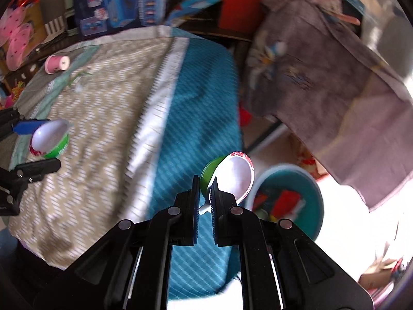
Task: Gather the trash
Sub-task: 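Carry the lid and cup over the teal bucket and open both grippers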
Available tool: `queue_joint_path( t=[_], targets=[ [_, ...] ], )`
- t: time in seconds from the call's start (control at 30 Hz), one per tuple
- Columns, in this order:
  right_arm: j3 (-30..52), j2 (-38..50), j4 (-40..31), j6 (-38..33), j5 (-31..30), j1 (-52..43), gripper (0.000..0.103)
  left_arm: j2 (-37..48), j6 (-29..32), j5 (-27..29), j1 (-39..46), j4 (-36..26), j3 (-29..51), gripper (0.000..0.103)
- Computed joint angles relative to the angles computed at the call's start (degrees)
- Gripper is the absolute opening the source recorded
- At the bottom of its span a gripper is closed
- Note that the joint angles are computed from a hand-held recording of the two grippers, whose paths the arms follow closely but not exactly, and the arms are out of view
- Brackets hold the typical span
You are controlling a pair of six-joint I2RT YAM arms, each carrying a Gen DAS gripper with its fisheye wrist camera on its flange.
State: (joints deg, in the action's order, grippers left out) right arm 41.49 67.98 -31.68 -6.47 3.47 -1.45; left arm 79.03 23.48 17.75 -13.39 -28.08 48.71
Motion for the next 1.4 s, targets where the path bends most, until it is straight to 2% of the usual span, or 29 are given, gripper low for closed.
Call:
queue_joint_path(
  t=[0.23, 0.53, 0.87, 1.03, 1.2, 1.4],
  targets=[
    [-4.43, -2.59, 0.67, -10.24, -5.15, -16.47, 0.008, 5.01, -5.61, -4.59, -12.89, 2.06, 3.26, 0.063],
    [-5.36, 2.13, 3.32, -22.14, -13.65, -35.46, 0.008, 17.0, -10.51, -9.27, -25.5, 3.64, 12.0, 0.063],
    [-1.93, 15.39, 8.54, -28.05, -13.75, -42.24, 0.008, 32.34, -12.66, -10.72, -33.78, 2.8, 23.6, 0.063],
    [0.38, 20.39, 9.89, -29.34, -13.87, -44.16, 0.008, 38.41, -12.79, -10.02, -35.42, 1.3, 30.03, 0.063],
    [2.33, 23.91, 10.41, -30.1, -14.32, -46.13, 0.008, 47.08, -12.92, -8.84, -36.94, -1.8, 40.38, 0.063],
    [6.34, 28.72, 10.04, -30.44, -14.57, -47.89, 0.008, 52.9, -13.76, -8.93, -38.1, -4.09, 47.95, 0.066]
  ],
)
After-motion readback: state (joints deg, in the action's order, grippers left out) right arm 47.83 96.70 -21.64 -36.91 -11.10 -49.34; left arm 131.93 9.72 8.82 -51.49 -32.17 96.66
